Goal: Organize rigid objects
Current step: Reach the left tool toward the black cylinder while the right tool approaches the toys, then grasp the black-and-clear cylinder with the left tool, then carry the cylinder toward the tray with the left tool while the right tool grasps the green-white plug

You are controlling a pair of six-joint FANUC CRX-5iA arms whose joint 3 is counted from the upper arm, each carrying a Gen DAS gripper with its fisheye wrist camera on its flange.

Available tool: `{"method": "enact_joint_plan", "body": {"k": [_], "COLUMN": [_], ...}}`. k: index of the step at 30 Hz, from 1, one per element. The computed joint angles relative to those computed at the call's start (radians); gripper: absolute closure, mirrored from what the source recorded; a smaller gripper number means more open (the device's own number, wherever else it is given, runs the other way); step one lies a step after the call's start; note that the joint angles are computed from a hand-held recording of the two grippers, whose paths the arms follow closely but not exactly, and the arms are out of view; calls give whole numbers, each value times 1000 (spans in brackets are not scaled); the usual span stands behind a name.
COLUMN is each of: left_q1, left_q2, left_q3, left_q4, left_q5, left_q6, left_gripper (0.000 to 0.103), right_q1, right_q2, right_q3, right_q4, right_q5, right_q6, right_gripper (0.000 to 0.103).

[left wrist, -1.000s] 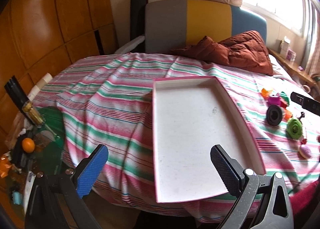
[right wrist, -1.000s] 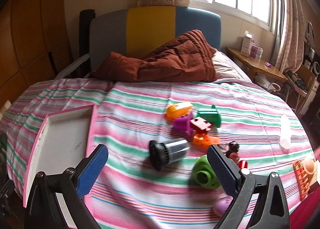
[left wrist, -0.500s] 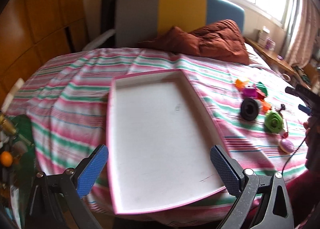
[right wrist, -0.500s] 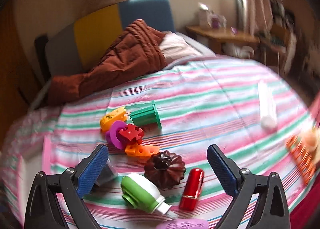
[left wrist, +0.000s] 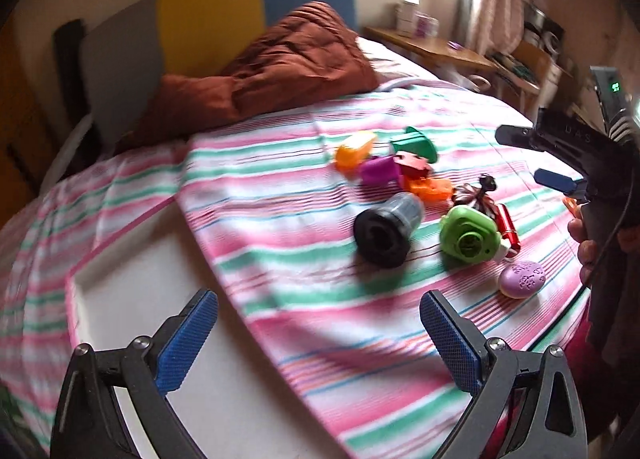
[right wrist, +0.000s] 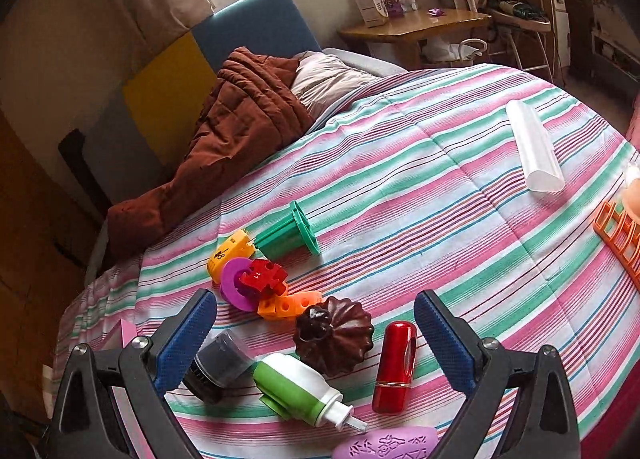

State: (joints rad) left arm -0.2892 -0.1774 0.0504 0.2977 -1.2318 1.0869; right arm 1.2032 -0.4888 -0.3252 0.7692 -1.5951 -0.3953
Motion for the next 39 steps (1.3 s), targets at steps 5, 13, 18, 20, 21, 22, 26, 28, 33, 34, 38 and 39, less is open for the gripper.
{"method": "enact_joint_plan", "body": {"k": [5,13,18,20,21,22,26,28,33,34,38,39], "left_q1": [-109,-194,-220,-207,-193,-176,-114,-86,-38,-20,26,34], "left_q2": [126,275,341,324,309,300,226,190,84,68,19,9], "left_q3": [110,237,282,246,219,205,122,88,-7,-24,-68,-76], "left_q4": [-51,-107,-138,-119,-95,-74,-6,24,54,73,137,145], "left_q5": [5,-42,-89,-68,-50,-53,-23,-30,-5,-12,-22,-21], "left_q6": [-88,-165,-166,-142,-129,-100,-37,-30,-34,-31,-31,-33], "left_gripper": [5,12,49,49,49,49,59,59,59,59,59,59], "right_q1": [1,-4,-6,-9,-11,-12,-35,-49,-101,-115,-148,-142], "right_q2": [-26,-28,-35,-35,-36,-37,-21,-8,59,69,127,145], "right_q3": [-19,-21,-27,-27,-27,-26,-9,6,78,90,142,153], "right_q4": [0,3,4,1,-3,-7,-38,-68,-202,-235,-337,-333], "right_q5": [14,25,30,30,32,36,81,109,126,131,112,88], "right_q6": [-40,-30,-36,-36,-34,-29,47,105,285,317,437,460], "right_gripper": [2,2,2,2,3,4,17,18,21,21,21,21]}}
